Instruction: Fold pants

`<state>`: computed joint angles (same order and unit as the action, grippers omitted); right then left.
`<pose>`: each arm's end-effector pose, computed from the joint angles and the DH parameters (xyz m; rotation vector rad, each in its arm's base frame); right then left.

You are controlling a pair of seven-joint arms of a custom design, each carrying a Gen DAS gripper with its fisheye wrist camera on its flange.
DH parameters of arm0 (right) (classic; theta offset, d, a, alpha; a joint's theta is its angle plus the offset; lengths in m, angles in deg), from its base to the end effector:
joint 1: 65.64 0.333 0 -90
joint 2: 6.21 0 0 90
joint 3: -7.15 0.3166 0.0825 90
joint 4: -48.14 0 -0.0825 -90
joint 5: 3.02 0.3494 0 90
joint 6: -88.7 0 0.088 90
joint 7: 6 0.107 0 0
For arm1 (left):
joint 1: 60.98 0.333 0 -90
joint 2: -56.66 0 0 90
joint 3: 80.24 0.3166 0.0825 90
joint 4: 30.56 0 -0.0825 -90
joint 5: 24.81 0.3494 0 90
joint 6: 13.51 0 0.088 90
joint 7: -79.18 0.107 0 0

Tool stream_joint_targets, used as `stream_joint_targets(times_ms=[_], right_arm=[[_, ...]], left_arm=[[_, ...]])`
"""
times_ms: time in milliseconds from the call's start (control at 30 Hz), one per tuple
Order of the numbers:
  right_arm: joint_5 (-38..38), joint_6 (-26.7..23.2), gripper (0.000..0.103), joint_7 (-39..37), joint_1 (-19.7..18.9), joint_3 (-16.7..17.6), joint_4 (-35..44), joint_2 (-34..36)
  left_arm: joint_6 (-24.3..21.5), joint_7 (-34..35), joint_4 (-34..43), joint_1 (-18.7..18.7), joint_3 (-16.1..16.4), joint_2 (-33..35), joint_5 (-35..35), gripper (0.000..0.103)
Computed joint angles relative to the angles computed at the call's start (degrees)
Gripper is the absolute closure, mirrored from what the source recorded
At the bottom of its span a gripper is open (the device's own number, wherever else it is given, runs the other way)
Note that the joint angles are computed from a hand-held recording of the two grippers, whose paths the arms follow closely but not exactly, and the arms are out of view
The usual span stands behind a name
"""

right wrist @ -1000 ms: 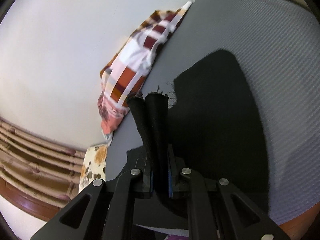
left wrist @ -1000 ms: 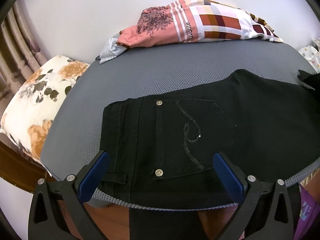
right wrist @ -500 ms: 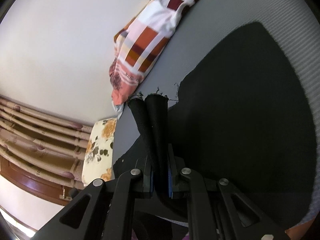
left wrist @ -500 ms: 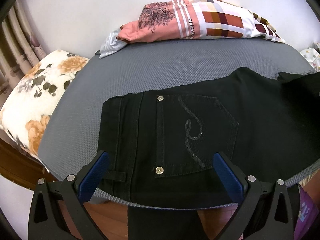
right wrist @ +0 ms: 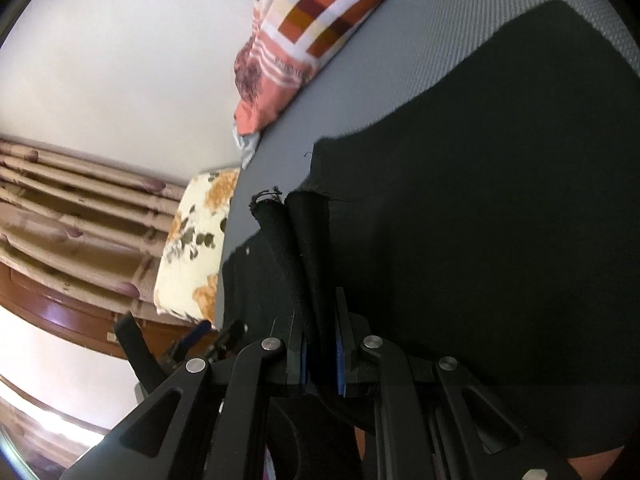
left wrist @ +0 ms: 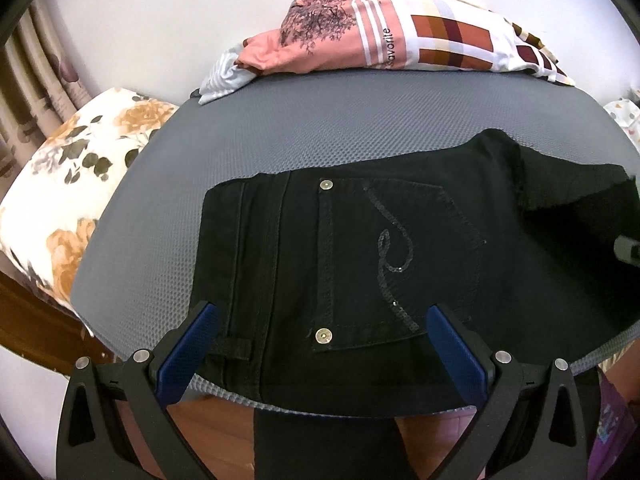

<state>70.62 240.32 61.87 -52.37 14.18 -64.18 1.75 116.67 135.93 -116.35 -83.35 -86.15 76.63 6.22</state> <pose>0.5631 0.1779 0.4683 -1.3020 1.7420 0.3491 0.6007 -0.2960 0.5298 -1.6677 1.9643 -0.3934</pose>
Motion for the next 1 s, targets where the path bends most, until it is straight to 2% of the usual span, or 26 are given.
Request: stream_joint_targets(times_ms=[167, 400, 600, 700, 767, 833, 1000], right_arm=[[-5.7, 0.9, 0.092, 2.3, 0.8, 0.1, -0.5, -0.1], [-20.6, 3.7, 0.092, 8.5, 2.1, 0.6, -1.3, -0.3], [-30.5, 5.3, 0.087, 12.0, 2.9, 1.2, -2.5, -0.8], [-28.8, 4.5, 0.080, 10.2, 2.3, 2.0, -2.4, -0.7], [-25.4, 3.3, 0.068, 7.4, 1.8, 2.6, -2.1, -0.6], [-24.2, 3.2, 0.063, 5.7, 2.1, 2.7, -2.3, -0.9], [-24.0, 2.2, 0.058, 2.0, 3.0, 3.0, -2.1, -1.2]], left_arm=[[-0.2, 0.3, 0.2, 0.3, 0.0, 0.1, -0.9, 0.000], [-0.5, 0.8, 0.3, 0.4, -0.1, 0.2, -1.5, 0.000], [-0.7, 1.0, 0.4, 0.4, -0.1, 0.3, -1.6, 0.000], [-0.9, 1.2, 0.6, 0.4, -0.1, 0.4, -1.9, 0.000], [-1.0, 1.2, 0.6, 0.3, -0.1, 0.4, -1.7, 0.000], [-0.9, 1.1, 0.6, 0.3, 0.0, 0.4, -1.8, 0.000], [-1.2, 1.3, 0.8, 0.4, -0.1, 0.4, -2.1, 0.000]])
